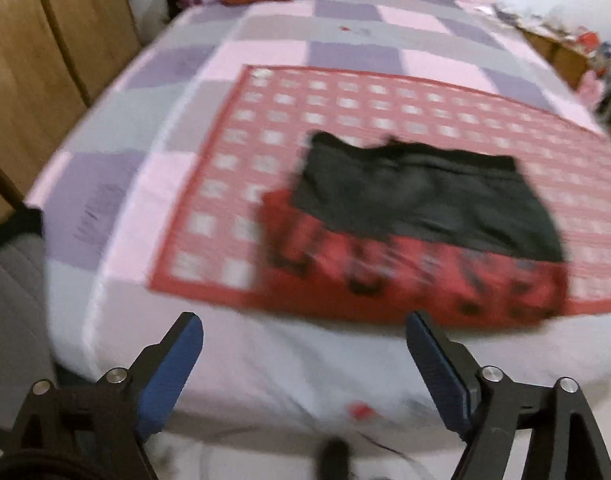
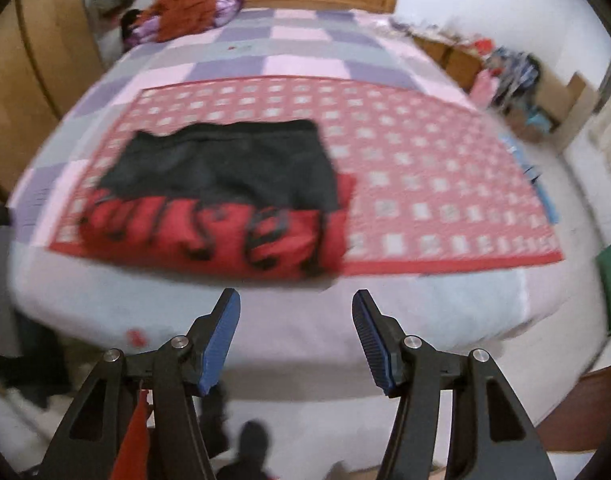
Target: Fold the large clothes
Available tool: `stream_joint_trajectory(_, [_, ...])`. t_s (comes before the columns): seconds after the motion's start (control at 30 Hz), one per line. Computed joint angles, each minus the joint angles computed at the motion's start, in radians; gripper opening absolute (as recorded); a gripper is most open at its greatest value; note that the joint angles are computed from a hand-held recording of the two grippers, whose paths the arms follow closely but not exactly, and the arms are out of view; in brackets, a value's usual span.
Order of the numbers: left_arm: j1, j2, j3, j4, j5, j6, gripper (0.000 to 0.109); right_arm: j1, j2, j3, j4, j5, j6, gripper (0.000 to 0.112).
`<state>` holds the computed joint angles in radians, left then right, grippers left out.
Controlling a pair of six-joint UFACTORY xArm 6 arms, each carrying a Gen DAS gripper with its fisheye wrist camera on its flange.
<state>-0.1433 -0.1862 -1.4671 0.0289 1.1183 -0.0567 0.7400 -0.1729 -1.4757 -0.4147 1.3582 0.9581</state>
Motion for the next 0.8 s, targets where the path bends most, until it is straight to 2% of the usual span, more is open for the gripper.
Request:
stream_joint_trajectory(0.1, [-0.078, -0.028, -0.053, 0.062, 0.15, -0.09, 0.096, 0.056, 0.041, -0.105, 0.024, 0.057, 0.003, 0.062])
stream_joint_trajectory(0.13, [-0.098, -0.031, -0.064, 0.084, 0.174, -0.096, 0.097, 0.071, 0.05, -0.127, 0.033, 0.065, -0.003, 0.062])
stream_joint_trajectory(0.23, [-0.128, -0.073, -0.04, 0.118, 0.171, -0.107, 0.097, 0.12, 0.069, -0.193, 0.039, 0.093, -0.04, 0.062])
stream_joint_trajectory(0.4, [-0.102, -0.085, -0.001, 0.124, 0.175, -0.125, 0.097, 0.155, 0.029, -0.153, -0.014, 0.081, -0.036, 0.062])
stream_joint_trajectory(0.6, [-0.041, -0.029, 0.055, 0.134, 0.065, -0.131, 0.096, 0.077, -0.024, -0.014, 0.014, 0.003, -0.004, 0.062])
stream_joint_trajectory(0.8, [-0.011, 0.215, -0.043, 0.109, -0.122, -0.059, 0.096, -0.04, 0.07, 0.038, 0.044, -0.115, -0.034, 0.062])
